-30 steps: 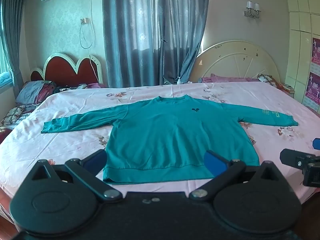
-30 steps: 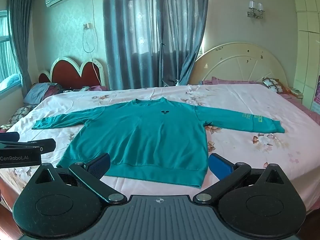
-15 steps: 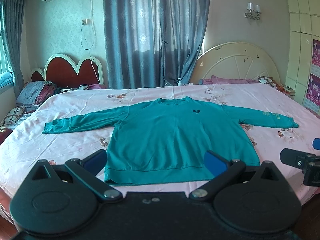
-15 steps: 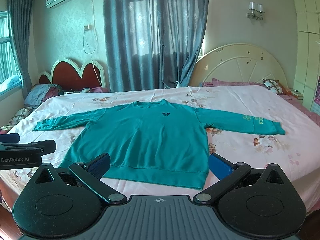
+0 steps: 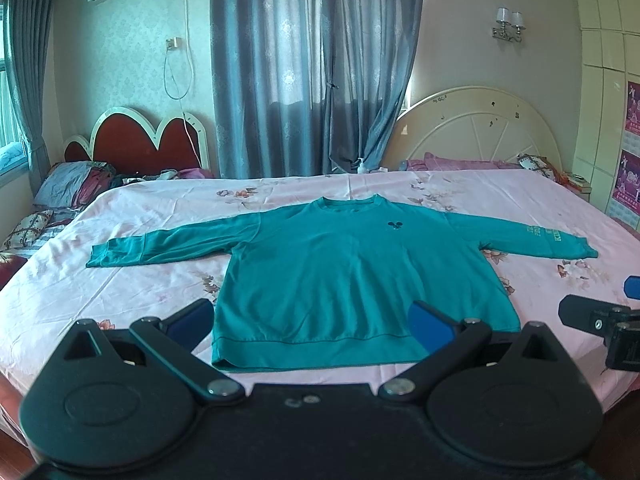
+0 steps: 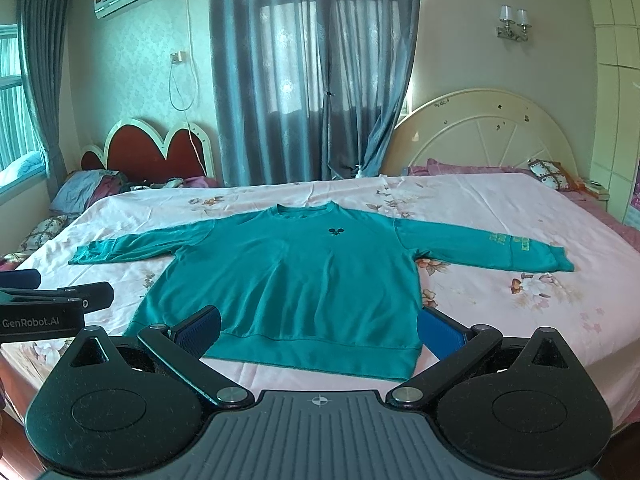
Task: Fold small clothes
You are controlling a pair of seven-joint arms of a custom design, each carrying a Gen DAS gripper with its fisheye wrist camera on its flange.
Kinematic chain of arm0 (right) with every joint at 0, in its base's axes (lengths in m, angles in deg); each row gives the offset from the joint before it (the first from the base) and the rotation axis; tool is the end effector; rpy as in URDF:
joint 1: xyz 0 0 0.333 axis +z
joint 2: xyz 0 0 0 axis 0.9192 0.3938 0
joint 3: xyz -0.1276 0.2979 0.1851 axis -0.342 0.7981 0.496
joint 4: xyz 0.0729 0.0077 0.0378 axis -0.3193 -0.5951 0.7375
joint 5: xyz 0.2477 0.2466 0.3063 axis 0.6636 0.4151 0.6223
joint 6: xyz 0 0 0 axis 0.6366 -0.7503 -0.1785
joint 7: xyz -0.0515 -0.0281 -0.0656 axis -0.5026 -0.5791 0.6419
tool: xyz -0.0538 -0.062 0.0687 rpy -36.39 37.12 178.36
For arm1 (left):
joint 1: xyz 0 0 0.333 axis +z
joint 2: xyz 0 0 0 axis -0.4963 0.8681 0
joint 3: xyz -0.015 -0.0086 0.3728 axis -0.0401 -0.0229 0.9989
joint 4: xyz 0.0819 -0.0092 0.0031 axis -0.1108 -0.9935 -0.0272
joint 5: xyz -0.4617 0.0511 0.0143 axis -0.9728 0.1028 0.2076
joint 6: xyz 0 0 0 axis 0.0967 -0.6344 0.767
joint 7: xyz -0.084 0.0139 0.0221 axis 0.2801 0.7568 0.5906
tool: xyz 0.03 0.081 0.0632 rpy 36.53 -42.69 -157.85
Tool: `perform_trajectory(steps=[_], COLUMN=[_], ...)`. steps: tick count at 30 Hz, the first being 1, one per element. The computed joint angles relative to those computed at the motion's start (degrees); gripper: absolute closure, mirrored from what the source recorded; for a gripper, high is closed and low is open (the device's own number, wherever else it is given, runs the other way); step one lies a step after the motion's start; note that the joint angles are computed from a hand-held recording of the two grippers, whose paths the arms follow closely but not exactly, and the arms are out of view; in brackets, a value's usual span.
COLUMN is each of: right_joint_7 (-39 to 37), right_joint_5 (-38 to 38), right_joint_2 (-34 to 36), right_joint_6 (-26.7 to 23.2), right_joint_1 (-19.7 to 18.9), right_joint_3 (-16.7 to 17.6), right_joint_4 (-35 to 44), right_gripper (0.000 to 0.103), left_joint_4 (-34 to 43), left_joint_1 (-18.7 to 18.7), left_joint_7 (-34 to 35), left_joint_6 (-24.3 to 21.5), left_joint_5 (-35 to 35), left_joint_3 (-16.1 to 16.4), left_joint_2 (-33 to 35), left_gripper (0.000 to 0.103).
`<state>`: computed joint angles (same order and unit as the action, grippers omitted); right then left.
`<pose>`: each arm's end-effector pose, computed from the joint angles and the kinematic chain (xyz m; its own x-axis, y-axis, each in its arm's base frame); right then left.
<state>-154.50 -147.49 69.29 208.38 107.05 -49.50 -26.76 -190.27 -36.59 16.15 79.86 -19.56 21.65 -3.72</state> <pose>0.5092 0.5303 0.6404 -0.1310 -0.9813 -0.1412 -0.4604 0.1863 -0.8679 0.5782 -0.2694 0.6544 -0.2322 -0.9704 -0.0666 -0.4682 0.1715 -0.8668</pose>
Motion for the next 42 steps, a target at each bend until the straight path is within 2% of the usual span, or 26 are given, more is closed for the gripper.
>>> perform_trajectory(steps=[42], right_joint_7=[-0.7], right_joint_5=[0.1], right_joint_2=[0.7], right_joint_6=[0.6], right_joint_1=[0.1], right_joint_3=[-0.6], right_joint_4=[1.1], right_gripper=[0.000], left_joint_4=[0.4], left_joint_1=[0.1], left_joint_7=[1.4], left_joint_6=[-0.1], left_joint_5=[-1.4], left_joint_3=[0.3], left_joint_2=[0.0], left_gripper=[0.000])
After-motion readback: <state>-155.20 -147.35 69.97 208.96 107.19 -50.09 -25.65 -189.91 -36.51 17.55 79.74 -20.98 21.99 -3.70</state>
